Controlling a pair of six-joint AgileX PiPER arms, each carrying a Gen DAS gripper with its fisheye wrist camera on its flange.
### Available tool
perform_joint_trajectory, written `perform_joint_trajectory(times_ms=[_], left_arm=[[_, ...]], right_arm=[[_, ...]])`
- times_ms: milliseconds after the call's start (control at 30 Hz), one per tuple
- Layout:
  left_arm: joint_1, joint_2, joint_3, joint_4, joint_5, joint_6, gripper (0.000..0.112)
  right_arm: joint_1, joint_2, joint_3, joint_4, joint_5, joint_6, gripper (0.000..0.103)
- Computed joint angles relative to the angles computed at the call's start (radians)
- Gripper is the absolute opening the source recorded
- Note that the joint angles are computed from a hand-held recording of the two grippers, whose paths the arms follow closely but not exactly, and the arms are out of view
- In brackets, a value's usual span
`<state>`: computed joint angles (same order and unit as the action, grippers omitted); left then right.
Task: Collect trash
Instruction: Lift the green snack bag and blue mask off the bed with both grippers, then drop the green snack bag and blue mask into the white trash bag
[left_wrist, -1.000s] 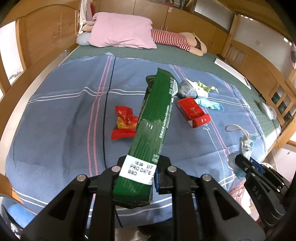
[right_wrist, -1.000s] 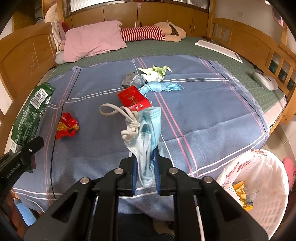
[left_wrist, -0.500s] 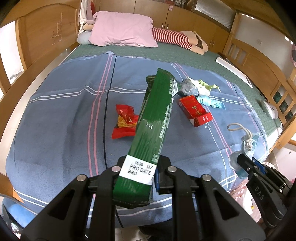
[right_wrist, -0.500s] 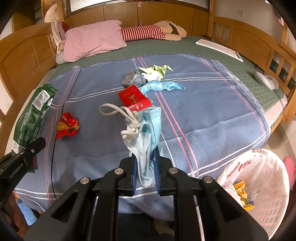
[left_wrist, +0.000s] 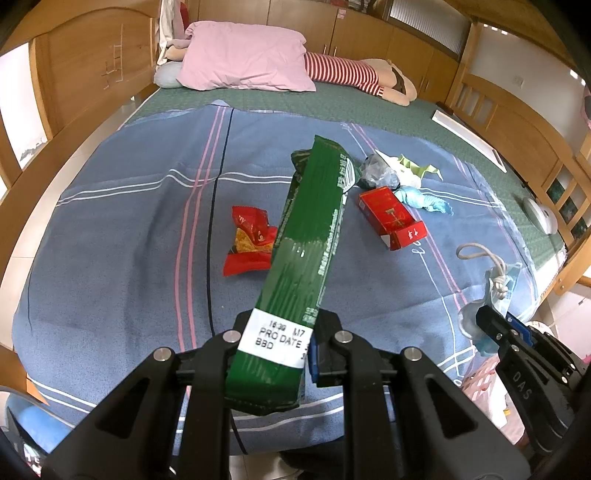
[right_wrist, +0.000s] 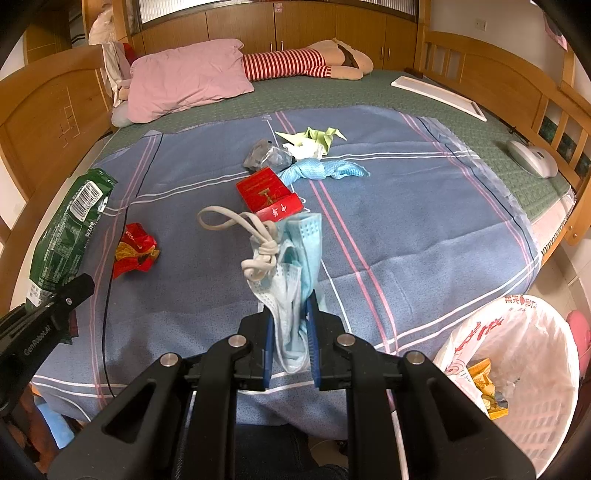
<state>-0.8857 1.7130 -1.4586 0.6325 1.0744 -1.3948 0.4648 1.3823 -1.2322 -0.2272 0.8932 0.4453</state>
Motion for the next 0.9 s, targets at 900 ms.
perform_joint_trajectory(times_ms=[900], left_arm=[[0.035,-0.039,0.028,-0.264,-0.495,0.338,0.017]], right_arm=[[-0.574,-0.109,-0.007,0.272,0.295,-0.653,0.019]])
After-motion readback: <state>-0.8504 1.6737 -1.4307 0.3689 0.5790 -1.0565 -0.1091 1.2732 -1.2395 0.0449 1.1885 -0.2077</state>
